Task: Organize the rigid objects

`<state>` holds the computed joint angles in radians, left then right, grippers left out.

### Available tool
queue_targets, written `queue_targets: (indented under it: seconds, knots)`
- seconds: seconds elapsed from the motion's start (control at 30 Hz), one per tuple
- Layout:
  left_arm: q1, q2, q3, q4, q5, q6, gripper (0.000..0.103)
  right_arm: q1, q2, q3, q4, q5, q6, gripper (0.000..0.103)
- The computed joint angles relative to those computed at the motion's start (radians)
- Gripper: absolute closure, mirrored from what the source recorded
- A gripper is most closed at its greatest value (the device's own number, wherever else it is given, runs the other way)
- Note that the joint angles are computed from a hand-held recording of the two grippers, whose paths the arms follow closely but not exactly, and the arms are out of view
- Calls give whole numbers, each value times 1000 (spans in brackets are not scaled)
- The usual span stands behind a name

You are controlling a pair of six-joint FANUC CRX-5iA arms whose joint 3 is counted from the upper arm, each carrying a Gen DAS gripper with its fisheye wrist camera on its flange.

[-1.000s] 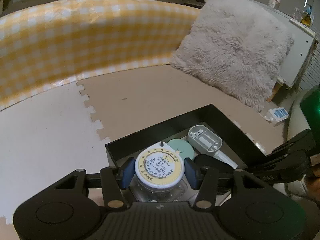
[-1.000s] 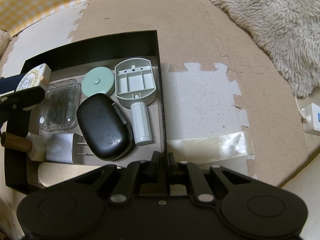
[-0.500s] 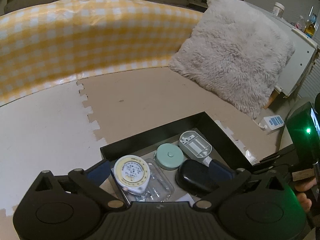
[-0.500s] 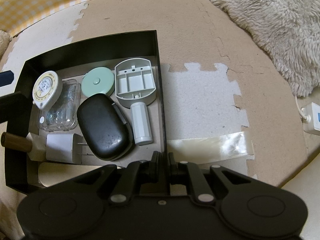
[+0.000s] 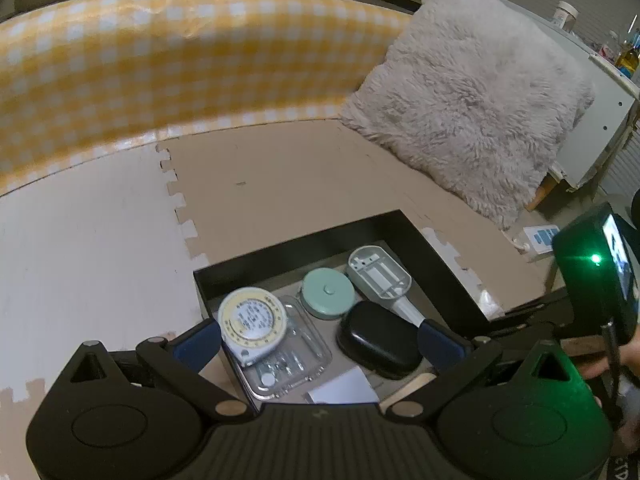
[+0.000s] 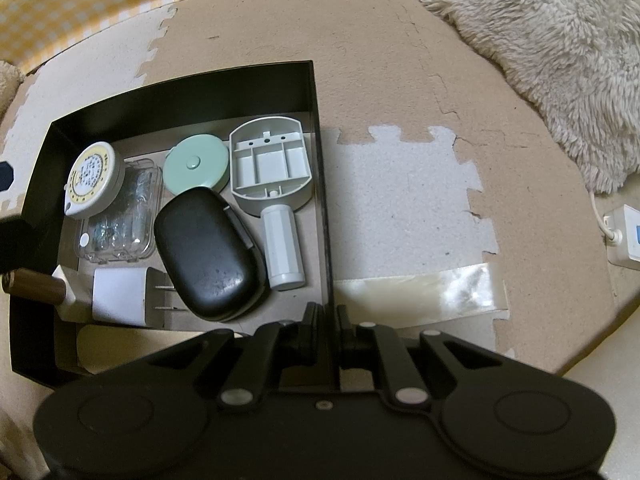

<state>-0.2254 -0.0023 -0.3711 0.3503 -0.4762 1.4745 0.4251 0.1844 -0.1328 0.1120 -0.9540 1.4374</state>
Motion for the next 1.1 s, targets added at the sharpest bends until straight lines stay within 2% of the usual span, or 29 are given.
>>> queue_targets:
  seconds: [0.2,0.43,0.57,0.73,0.93,1.03,1.1]
  knots:
    - [-7,-19,0,-35,-30,67,0,7,0,-4,12,0,-8,93]
    - [-20,-53,15,-128,-72,179,0,8,0,0,12,-8,-15,92]
    - [-24,-81,16,-172,-90,234,0,10,-21,-8,17,2,-18,82]
    - [-29,-134,19,-253,-119,316,0,23,-94,-44,31,41,-41,70]
    - [-57,-202,41,-395,-167,471,0,45,-220,-105,56,97,-82,65]
    - [-56,-247,18,-396,-164,484,0,52,-295,-127,41,110,-51,60]
    - [-68,-276,16,-438,-173,526,0,60,-346,-143,32,110,-28,56]
